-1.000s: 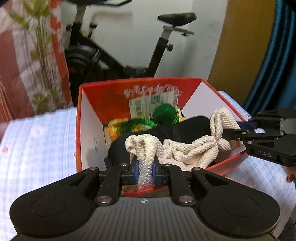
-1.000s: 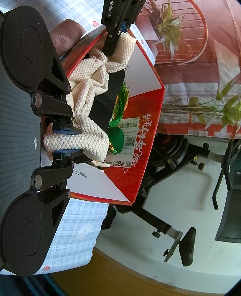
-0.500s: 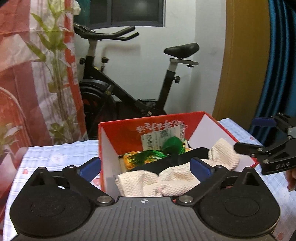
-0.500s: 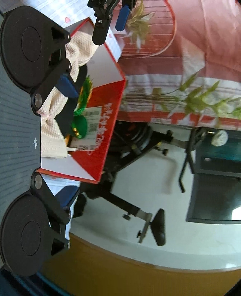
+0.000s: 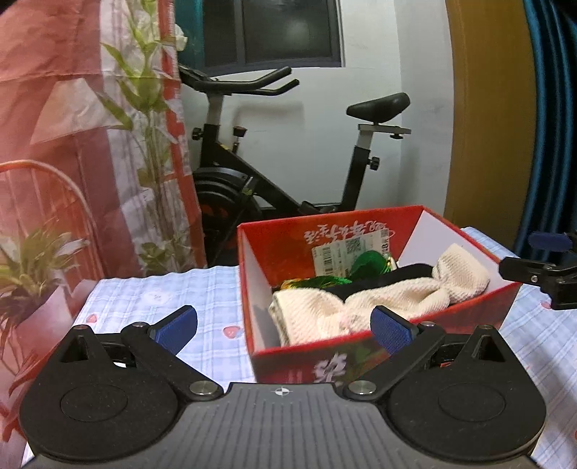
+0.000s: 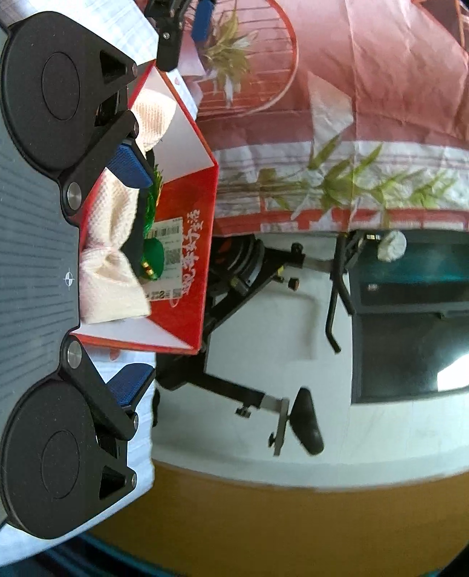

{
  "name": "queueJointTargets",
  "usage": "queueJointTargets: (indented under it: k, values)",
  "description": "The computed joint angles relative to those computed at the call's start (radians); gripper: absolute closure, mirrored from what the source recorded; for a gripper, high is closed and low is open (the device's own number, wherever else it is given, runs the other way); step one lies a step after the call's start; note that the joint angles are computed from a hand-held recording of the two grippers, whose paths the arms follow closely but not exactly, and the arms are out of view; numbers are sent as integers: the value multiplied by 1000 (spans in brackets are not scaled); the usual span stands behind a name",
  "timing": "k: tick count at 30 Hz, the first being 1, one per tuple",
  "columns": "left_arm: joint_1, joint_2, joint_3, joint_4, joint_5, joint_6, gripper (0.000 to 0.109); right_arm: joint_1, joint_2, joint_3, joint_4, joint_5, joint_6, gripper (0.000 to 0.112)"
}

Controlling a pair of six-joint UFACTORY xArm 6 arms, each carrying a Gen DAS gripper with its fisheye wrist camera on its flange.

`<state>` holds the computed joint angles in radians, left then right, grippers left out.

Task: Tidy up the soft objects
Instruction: 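Move both open tools to the pink waffle towel and close them on it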

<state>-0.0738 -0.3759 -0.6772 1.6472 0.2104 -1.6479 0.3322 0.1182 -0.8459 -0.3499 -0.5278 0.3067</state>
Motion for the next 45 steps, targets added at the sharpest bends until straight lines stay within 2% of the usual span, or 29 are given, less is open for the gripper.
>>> queueJointTargets:
  k: [6, 15, 19, 32, 35, 45]
  values:
    - [-7, -33, 60, 32, 22, -54, 6, -4, -20, 93, 20, -56, 8, 10]
    - [48, 6, 101, 50, -44, -158, 6, -9, -24, 184, 50, -56, -5, 10]
    - [61, 46, 101, 10, -57, -122, 6, 8, -2, 194, 96, -38, -34, 10]
    - [78, 150, 91, -121, -79, 3, 6, 41, 84, 119, 107, 83, -4, 10]
    - [72, 177, 86, -179, -72, 50, 6, 61, 97, 100, 153, 121, -53, 10]
    - [99, 200, 99, -193, -118, 41, 6, 110, 126, 72, 280, 185, -180, 10]
